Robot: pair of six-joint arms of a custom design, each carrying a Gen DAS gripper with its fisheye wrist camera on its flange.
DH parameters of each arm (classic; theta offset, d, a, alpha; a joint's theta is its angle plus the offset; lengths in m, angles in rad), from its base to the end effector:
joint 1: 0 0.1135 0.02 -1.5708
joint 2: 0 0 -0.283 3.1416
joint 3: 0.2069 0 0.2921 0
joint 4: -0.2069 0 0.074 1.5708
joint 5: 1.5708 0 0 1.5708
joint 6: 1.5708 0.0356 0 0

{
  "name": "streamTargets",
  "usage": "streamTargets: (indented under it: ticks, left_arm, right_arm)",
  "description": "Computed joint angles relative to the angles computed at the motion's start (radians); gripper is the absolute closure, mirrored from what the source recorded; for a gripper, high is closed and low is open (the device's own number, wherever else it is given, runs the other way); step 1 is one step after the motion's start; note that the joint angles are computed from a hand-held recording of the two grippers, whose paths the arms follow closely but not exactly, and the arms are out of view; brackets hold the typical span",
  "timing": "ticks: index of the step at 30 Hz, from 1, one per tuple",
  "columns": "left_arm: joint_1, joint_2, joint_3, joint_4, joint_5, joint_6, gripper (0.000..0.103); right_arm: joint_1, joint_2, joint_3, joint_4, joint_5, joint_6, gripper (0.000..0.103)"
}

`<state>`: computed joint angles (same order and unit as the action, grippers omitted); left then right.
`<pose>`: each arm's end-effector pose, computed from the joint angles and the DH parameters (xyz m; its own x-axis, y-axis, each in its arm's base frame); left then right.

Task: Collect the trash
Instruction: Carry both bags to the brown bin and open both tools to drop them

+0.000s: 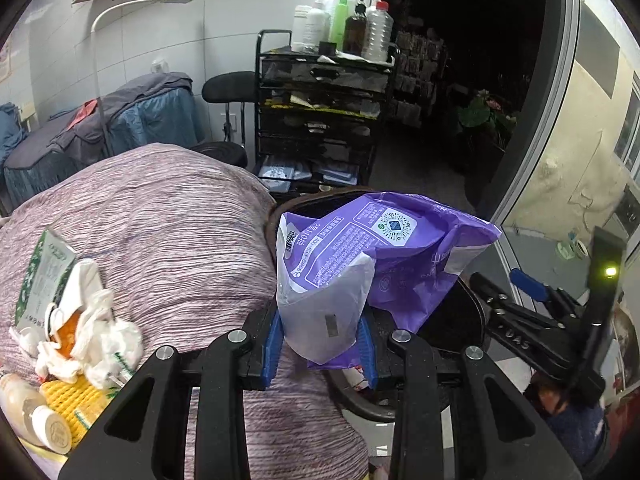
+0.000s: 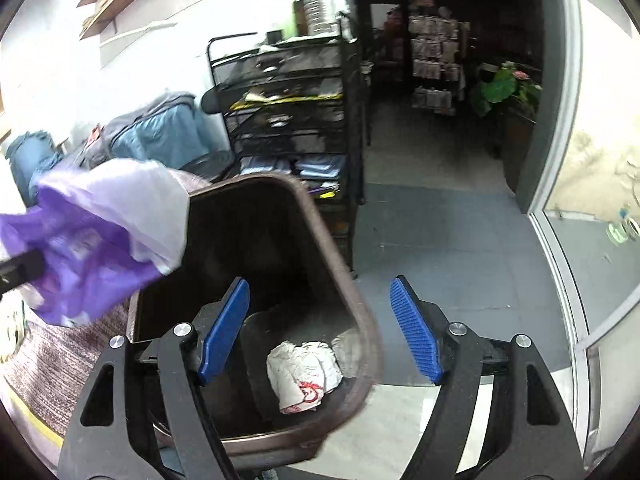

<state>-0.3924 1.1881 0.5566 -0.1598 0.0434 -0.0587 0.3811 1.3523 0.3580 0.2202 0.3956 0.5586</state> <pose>0.2373 -0.0999 0.1778 -0.6801 0.2181 -0.6999 0.3710 0.9258 -0.0720 0.2290 0.0770 0.1081 -0.5966 0.2878 -0.7491 0.2698 0.9511 0.1505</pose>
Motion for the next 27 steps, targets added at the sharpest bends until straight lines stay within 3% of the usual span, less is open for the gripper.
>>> streamTargets:
  ticks: [9,17,19,21,27]
  left_arm:
    - [-0.096,0.194,0.092,0.011,-0.062,-0.02,0.072]
    - [-0.142,0.324,0.169,-0.012,-0.084,-0.024,0.066]
    - [-0.15,0.336,0.174,-0.012,-0.103,-0.022,0.058]
    - [-0.157,0.338,0.17,-0.006,-0.121,-0.016,0.038]
    - [-0.152,0.267,0.13,0.016,-0.136,-0.019,0.019]
  right_arm:
    - [-0.109,-0.177,-0.089,-0.052,-0.005,0.015,0.025]
    - [-0.169,-0.226,-0.11,-0.063,-0.037,0.006,0.024]
    - [-0.165,-0.235,-0.111,-0.069,-0.035,0.01,0.023]
    - [-0.164,-0.248,-0.114,-0.074,-0.035,0.011,0.023]
    - [-0.164,-0.276,-0.133,-0.043,-0.059,0.002,0.021]
